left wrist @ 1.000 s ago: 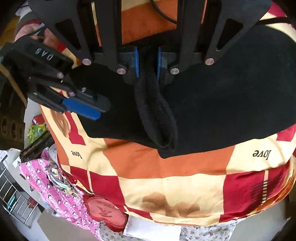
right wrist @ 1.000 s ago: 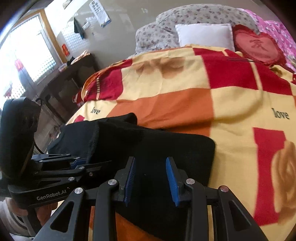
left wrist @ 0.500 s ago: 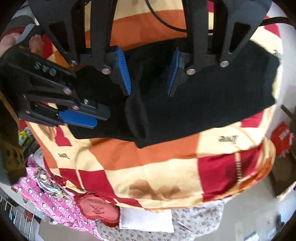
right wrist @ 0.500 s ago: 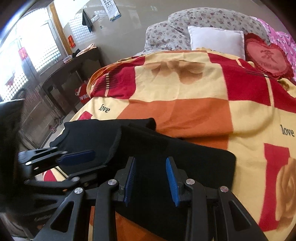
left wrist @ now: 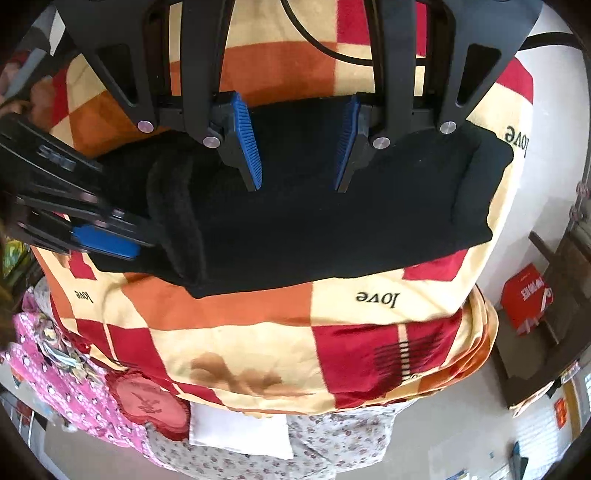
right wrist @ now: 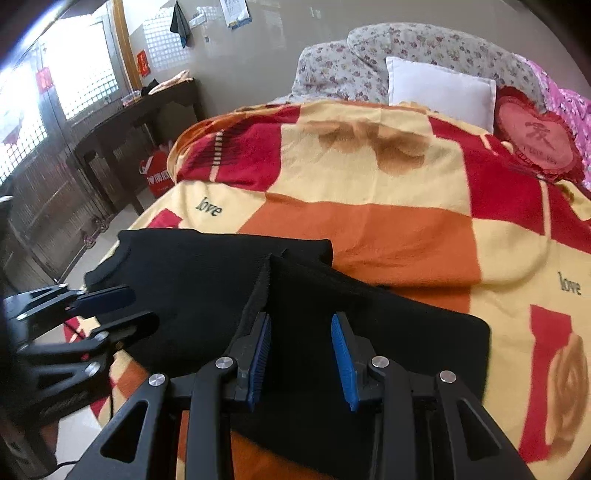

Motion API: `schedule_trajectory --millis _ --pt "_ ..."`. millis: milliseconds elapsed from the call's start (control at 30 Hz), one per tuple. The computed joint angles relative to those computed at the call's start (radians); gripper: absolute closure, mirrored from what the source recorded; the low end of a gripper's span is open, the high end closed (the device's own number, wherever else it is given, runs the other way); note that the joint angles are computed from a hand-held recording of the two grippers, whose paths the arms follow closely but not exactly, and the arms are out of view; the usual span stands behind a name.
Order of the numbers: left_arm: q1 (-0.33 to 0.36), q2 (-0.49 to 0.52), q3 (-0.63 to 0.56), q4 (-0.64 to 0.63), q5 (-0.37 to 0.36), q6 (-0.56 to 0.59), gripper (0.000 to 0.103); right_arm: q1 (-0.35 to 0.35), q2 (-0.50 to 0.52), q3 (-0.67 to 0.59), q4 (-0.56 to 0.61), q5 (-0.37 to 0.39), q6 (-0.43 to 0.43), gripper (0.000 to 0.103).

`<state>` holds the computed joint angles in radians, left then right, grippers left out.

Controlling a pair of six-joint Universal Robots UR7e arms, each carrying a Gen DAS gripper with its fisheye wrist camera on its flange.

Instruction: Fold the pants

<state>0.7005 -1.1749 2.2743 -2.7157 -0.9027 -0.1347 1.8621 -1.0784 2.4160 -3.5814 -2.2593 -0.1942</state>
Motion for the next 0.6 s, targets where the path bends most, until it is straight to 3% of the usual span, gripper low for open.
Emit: schedule_trajectory --millis 200,333,400,600 --pt "0.03 0.01 -0.009 -0.006 -0.012 -0.014 0.064 0.029 -0.019 0.034 0.034 -0.003 0.015 0.071" --pt "0.052 0.009 -0.018 0.005 -0.03 -0.03 0.064 0.002 0.008 0.035 0.067 0.019 0.03 0.07" --pt "0.062 0.004 -0.021 0.008 -0.042 -0.036 0.064 0.001 0.032 0.035 0.021 0.018 0.008 0.07" --pt "0.093 -0.037 -0.025 0.024 -0.07 -0.053 0.064 0.011 -0.013 0.028 0.044 0.045 0.003 0.071"
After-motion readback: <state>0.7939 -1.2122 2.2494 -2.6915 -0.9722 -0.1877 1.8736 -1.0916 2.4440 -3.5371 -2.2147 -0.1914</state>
